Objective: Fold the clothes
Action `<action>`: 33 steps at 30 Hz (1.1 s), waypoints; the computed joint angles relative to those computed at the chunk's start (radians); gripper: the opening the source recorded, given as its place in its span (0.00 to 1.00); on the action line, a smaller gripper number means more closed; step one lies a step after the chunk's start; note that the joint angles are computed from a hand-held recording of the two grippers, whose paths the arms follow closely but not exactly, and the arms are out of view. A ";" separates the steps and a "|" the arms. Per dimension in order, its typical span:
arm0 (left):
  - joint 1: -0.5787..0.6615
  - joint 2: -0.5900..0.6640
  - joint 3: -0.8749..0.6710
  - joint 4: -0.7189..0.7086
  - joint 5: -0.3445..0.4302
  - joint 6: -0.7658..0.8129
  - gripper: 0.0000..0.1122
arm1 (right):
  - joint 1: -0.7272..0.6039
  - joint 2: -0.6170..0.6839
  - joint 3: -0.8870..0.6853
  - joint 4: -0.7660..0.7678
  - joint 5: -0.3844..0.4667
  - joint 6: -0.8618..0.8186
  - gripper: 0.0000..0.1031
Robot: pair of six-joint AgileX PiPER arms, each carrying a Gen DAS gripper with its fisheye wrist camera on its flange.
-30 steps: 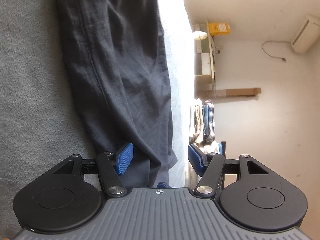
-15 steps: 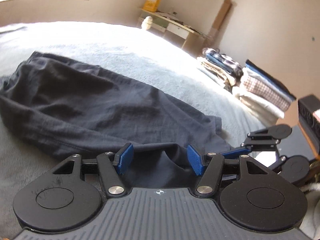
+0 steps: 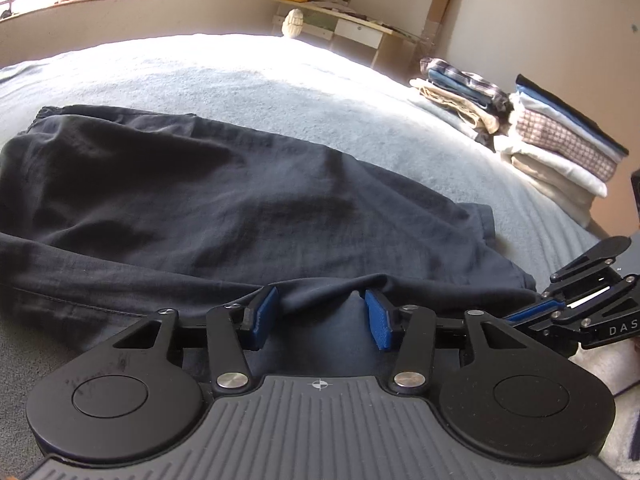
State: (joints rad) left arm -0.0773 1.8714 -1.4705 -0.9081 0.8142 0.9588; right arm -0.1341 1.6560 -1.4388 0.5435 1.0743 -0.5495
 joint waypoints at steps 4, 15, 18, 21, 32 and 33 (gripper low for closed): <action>0.005 0.012 -0.005 -0.004 0.001 -0.004 0.41 | -0.043 0.038 -0.042 0.005 -0.013 0.089 0.09; 0.072 -0.047 0.040 -0.173 0.094 0.088 0.46 | -0.185 0.181 -0.331 -0.108 0.036 0.362 0.41; 0.055 -0.050 0.042 -0.194 0.103 0.112 0.47 | -0.207 0.276 -0.436 -0.130 0.096 0.425 0.41; 0.005 -0.037 0.044 -0.113 0.065 0.094 0.47 | -0.229 0.353 -0.485 -0.093 0.123 0.453 0.27; 0.001 -0.018 0.070 -0.068 0.045 0.069 0.45 | -0.199 0.297 -0.338 -0.301 -0.134 0.572 0.02; 0.001 -0.021 0.074 -0.068 0.043 0.070 0.45 | -0.194 0.297 -0.338 -0.339 -0.144 0.609 0.03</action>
